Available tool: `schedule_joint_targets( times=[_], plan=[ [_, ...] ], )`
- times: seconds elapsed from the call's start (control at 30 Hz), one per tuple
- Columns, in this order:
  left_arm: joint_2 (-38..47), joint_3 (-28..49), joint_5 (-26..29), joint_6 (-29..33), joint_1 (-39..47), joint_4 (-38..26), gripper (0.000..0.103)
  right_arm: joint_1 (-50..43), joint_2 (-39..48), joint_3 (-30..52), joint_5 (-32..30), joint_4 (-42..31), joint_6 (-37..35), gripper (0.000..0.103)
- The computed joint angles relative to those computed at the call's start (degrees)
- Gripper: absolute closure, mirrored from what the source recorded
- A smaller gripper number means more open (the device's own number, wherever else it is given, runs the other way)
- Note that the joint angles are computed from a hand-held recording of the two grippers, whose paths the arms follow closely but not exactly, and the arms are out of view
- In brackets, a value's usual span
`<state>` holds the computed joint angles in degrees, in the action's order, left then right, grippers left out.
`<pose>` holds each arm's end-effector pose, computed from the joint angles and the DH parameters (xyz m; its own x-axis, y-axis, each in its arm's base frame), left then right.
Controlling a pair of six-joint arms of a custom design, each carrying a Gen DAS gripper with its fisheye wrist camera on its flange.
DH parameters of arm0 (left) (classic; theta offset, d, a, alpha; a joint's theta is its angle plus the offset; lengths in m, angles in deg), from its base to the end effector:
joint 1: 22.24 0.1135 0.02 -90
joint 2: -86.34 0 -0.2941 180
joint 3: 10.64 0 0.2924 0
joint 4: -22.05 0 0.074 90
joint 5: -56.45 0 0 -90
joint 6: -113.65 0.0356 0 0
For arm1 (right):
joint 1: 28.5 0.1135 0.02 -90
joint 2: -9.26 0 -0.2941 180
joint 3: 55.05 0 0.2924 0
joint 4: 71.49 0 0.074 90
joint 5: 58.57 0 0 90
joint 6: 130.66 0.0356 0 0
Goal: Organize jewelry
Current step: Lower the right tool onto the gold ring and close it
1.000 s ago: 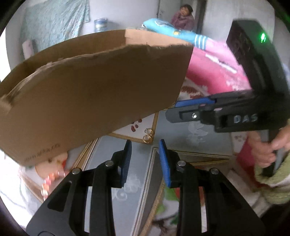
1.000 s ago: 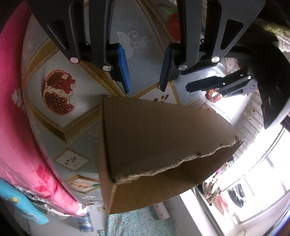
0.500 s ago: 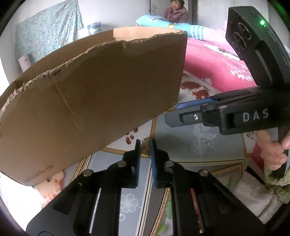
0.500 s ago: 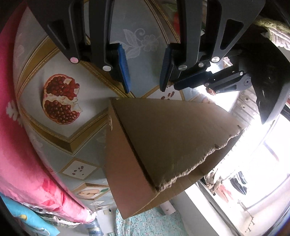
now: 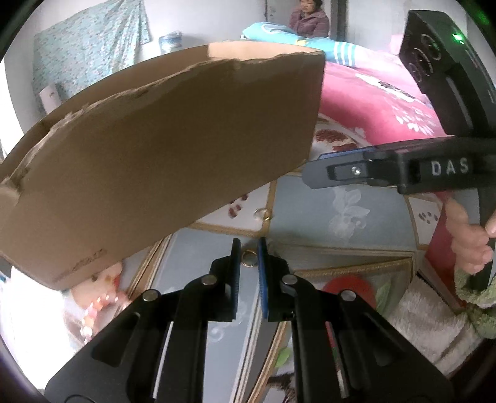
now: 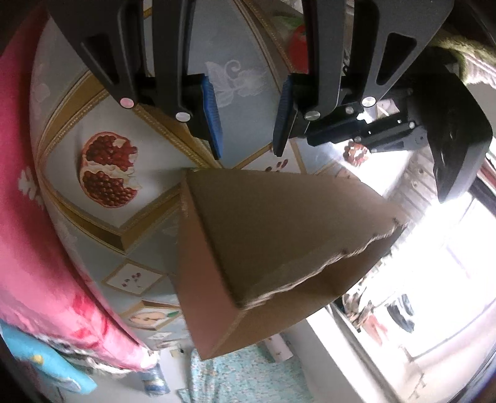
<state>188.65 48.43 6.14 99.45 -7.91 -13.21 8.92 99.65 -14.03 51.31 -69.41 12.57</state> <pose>0.3117 0.0562 0.1012 -0.2980 0.6938 -0.6556 0.9040 0.4258 0.0398 0.2339 0.1638 0.1067 -0.6603 0.4433 -0.6062 0.2351 0.8886 0.3938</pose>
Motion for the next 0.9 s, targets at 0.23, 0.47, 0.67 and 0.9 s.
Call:
schedule_joint_targets(
  times=[0.23, 0.47, 0.67, 0.9],
  plan=[
    [1.74, 2.35, 0.02, -1.52, 2.99, -0.18, 0.093, 3.25, 7.47, 10.89, 3.42, -10.06, -9.5, 0.07],
    [2.95, 3.34, 1.29, -0.8, 3.91, -0.86, 0.093, 2.64, 12.31, 16.8, 3.4, -14.49, -21.09, 0.07],
    [4.07, 4.45, 2.0, 0.41, 4.61, -2.16, 0.093, 0.49, 13.1, 17.65, 0.15, -14.29, -26.19, 0.074],
    [4.75, 5.18, 2.34, 0.8, 5.08, -2.95, 0.093, -0.4, 12.2, 16.83, -2.93, -12.84, -25.35, 0.092]
  ],
)
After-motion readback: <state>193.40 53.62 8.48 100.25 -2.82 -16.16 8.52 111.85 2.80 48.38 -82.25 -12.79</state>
